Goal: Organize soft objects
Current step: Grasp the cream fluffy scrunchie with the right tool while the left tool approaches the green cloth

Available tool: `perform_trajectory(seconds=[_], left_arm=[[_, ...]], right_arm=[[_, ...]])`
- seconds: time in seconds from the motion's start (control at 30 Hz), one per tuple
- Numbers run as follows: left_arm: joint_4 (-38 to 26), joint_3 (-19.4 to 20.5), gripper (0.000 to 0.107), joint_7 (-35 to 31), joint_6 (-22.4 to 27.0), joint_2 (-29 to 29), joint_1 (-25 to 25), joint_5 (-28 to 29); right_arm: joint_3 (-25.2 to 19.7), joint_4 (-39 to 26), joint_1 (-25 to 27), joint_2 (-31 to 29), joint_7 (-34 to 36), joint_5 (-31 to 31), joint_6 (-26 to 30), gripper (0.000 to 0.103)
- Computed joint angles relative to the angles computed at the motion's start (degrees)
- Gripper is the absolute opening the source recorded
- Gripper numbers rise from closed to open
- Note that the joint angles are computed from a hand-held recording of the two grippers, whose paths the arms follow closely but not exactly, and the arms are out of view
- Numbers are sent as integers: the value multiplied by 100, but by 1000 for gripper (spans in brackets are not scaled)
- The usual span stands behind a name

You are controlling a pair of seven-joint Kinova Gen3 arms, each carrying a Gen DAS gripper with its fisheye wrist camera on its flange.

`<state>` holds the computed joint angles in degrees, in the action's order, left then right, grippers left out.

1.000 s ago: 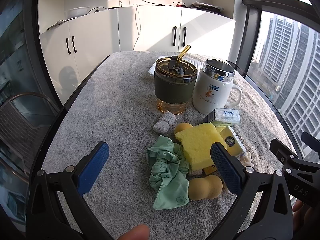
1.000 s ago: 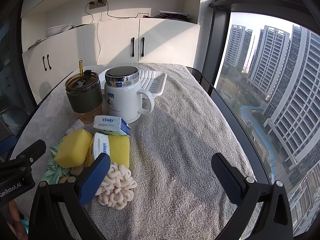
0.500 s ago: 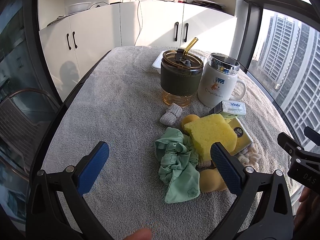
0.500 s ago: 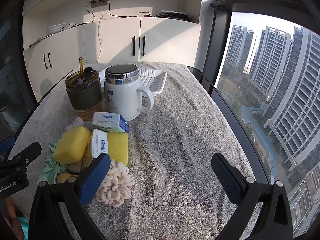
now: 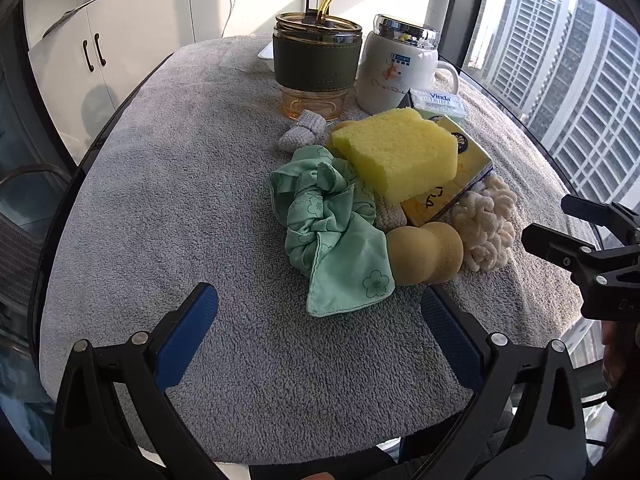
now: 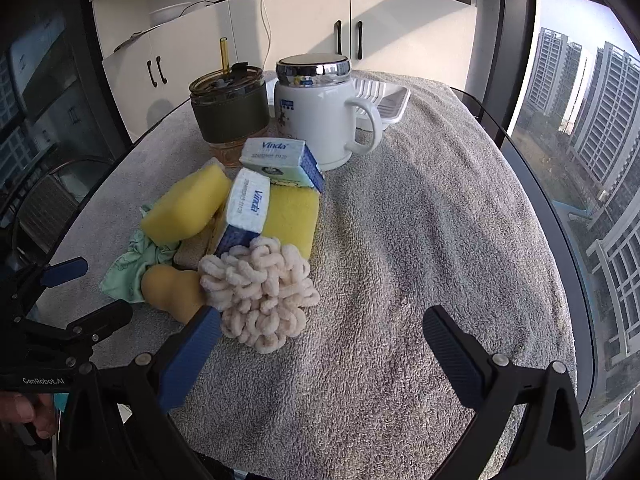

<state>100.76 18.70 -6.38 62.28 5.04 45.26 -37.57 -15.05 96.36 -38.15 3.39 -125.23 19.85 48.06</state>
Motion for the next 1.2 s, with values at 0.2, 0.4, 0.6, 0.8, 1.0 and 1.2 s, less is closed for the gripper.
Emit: perform_trajectory(seconds=[0.2,0.4,0.6,0.8,1.0,1.2], left_arm=[[193,-199,102,-630,-580,-32,-370,451],[327,-173,102,-779,-826,-129,-560,597],[428,-205,100,-1021,-1087,-206,-736,749],[481,-190,85,-1214,-1338,-277,-900,927],[465,-171,66,-1292,-1542,-285,-990,1083],[357,-235,61,-1392,-1567,-233,-1059,1281]], right_arm=[[90,34,260,69,636,-752,-244,102],[79,-180,315,414,1297,-1421,-351,94],[251,-290,79,691,1096,-1231,-346,79],[285,-290,40,681,1103,-1045,-338,46],[255,-99,133,529,1279,-1151,-516,30],[190,96,164,365,1345,-1205,-675,29]])
